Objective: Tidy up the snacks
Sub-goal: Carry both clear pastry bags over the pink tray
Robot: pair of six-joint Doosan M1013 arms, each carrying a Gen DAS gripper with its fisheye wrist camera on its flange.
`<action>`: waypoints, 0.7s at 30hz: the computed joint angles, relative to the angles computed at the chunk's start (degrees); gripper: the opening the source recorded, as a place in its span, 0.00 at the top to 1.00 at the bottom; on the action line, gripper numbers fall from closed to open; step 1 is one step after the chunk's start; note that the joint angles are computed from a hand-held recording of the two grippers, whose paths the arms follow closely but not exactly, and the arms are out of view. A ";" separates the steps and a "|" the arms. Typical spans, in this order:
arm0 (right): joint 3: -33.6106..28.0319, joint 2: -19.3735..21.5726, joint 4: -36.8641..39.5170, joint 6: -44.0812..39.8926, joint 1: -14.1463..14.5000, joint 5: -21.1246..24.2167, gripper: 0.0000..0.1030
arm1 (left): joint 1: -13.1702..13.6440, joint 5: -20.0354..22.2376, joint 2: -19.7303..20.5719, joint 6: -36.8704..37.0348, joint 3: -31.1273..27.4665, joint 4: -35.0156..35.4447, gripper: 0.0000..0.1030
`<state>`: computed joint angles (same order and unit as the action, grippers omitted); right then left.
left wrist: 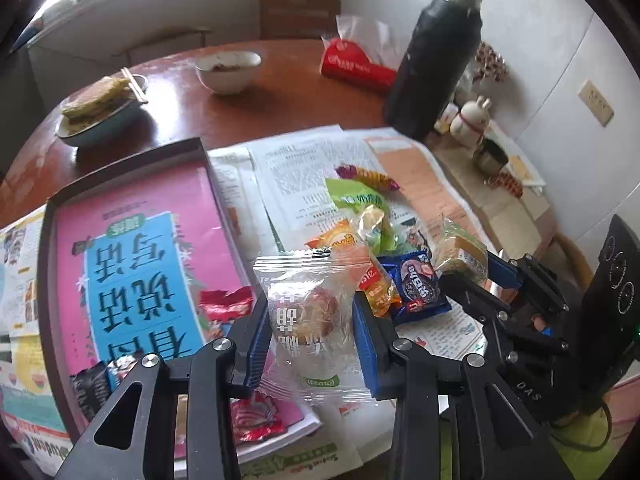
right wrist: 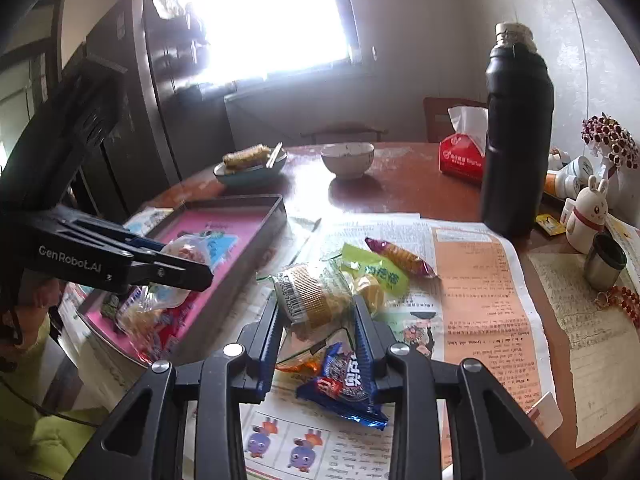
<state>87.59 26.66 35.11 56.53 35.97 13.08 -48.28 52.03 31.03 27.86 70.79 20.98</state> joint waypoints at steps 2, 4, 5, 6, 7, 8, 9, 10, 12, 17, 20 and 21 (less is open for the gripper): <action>0.43 -0.49 2.25 -1.87 0.08 -0.60 0.67 | -0.28 -0.49 -0.73 -1.91 0.65 1.53 0.62; 0.91 -1.04 5.08 -4.65 0.31 -1.51 0.67 | -0.69 -1.20 -1.97 -4.87 2.27 4.06 0.62; 1.07 -1.20 6.58 -6.09 0.35 -1.72 0.67 | -0.88 -1.53 -2.60 -6.20 3.13 5.25 0.62; 1.20 -1.37 8.41 -7.92 0.40 -1.75 0.67 | -1.03 -1.71 -2.83 -7.14 3.51 6.11 0.62; 1.43 -1.63 11.42 -10.81 0.50 -1.93 0.67 | -1.24 -1.79 -3.41 -8.22 4.19 7.16 0.62; 1.56 -1.78 13.95 -13.25 0.54 -1.91 0.67 | -1.47 -1.91 -4.15 -9.66 5.07 8.32 0.62; 1.57 -1.88 15.14 -14.41 0.60 -1.72 0.67 | -1.63 -2.13 -4.57 -10.75 5.69 9.15 0.62; 1.64 -1.99 16.93 -16.14 0.70 -1.61 0.67 | -1.80 -2.24 -5.00 -11.73 6.24 9.97 0.62; 1.68 -2.11 20.17 -19.23 0.85 -1.34 0.67 | -2.16 -2.48 -6.01 -13.67 7.48 11.66 0.62; 1.77 -2.39 23.74 -23.06 1.48 -1.01 0.67 | -2.80 -2.39 -8.00 -17.84 9.88 14.83 0.62; 1.81 -2.48 25.44 -24.75 1.80 -0.71 0.67 | -3.29 -2.01 -9.05 -19.95 11.12 16.59 0.62; 1.77 -2.48 26.22 -25.53 1.88 -0.39 0.67 | -3.41 -1.94 -9.30 -20.49 11.42 17.00 0.62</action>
<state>89.35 24.17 61.33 31.00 37.85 12.69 -51.69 50.08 21.73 7.36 82.21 37.98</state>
